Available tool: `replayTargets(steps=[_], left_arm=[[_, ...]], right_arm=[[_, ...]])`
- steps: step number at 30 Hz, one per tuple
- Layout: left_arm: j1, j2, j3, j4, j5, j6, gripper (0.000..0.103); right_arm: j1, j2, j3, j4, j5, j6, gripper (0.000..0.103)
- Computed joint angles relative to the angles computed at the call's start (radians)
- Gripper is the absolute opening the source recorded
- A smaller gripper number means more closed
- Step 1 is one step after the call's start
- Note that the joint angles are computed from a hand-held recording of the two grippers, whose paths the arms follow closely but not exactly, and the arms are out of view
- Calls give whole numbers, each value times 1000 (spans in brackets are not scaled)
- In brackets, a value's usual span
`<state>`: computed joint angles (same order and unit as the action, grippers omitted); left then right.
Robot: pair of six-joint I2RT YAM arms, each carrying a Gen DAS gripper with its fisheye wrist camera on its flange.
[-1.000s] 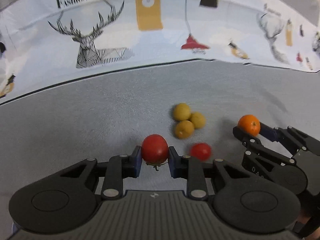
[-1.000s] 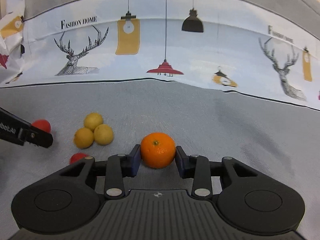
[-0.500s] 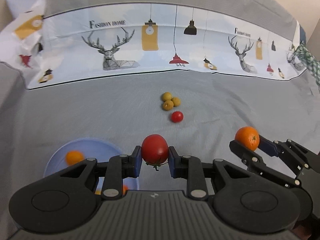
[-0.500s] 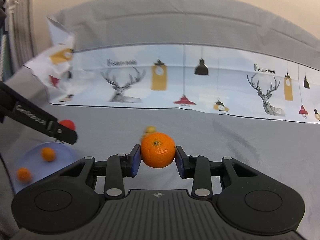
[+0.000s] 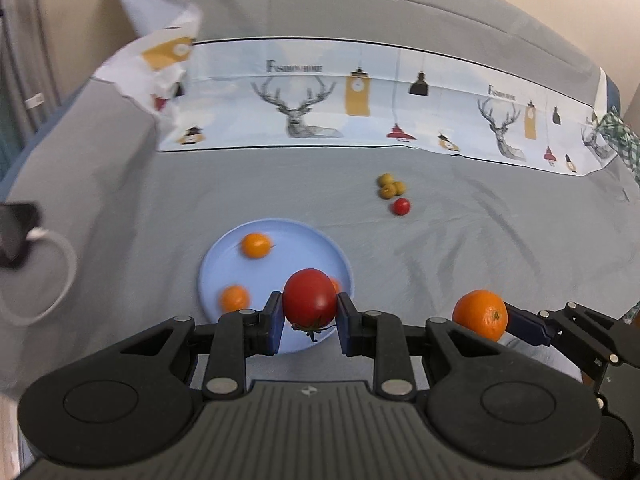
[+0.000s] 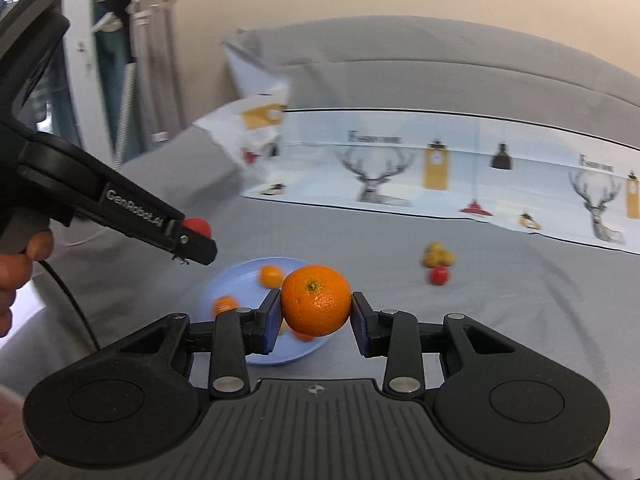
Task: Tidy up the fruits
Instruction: 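Carry the red tomato and mandarin over the blue plate with both tools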
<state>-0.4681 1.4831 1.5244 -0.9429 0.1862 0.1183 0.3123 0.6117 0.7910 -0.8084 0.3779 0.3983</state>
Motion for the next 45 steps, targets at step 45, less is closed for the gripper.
replayTargets(steps=[45], left_arm=[[205, -110, -112, -17, 66, 35, 30]], right_arm=[[369, 102, 55, -92, 254, 258, 38]])
